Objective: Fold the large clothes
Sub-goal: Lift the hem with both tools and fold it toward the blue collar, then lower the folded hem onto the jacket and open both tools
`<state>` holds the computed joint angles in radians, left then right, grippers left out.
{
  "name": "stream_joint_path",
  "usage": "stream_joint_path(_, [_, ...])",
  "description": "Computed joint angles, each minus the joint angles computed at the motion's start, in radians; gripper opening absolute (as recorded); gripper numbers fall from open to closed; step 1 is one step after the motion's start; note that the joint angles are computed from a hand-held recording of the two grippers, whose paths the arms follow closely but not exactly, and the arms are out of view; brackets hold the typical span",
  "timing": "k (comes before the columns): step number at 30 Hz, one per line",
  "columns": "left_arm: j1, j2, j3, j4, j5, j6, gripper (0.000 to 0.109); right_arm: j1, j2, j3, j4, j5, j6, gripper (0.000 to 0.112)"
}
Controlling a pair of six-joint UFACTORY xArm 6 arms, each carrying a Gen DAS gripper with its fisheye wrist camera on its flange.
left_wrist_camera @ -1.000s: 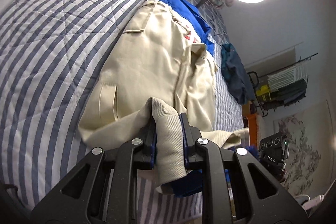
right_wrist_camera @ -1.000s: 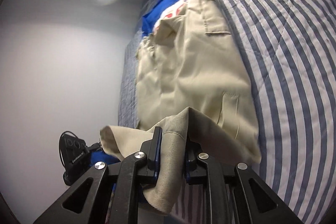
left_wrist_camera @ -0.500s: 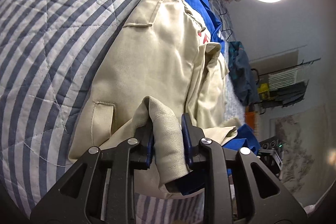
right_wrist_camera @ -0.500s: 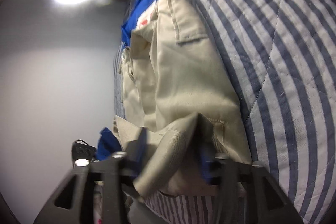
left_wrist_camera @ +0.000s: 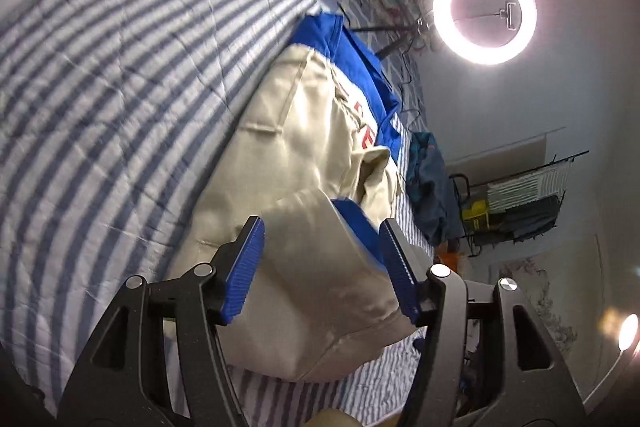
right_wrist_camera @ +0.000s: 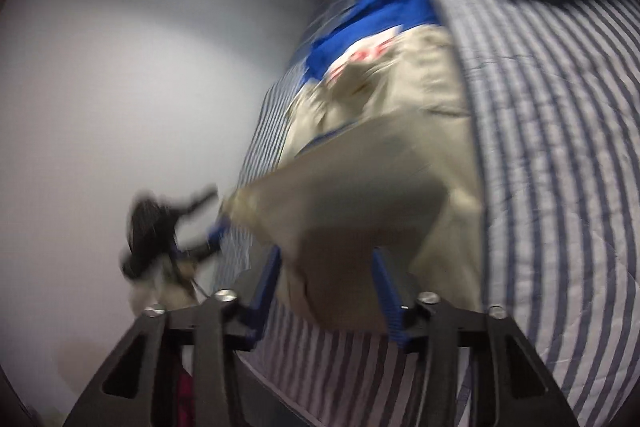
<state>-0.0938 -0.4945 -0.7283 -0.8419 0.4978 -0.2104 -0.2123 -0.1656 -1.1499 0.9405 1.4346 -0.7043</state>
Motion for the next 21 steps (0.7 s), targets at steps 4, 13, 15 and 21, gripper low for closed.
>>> stream_joint_path(4, [0.000,-0.044,0.036,0.108,-0.010,-0.049,0.060,0.111,-0.047,0.052,-0.054,-0.044,-0.072,0.036])
stream_joint_path(13, [-0.038,0.025,0.052,0.232,0.007,-0.029,0.060,0.312,0.087,0.034,-0.278,-0.401,0.096,0.035])
stream_joint_path(15, [-0.046,0.053,0.045,0.230,0.021,-0.011,0.060,0.298,0.100,0.021,-0.258,-0.382,0.093,0.036])
stream_joint_path(21, [-0.064,0.080,0.046,0.226,0.011,0.015,0.060,0.148,-0.015,0.081,-0.167,-0.325,-0.038,0.058])
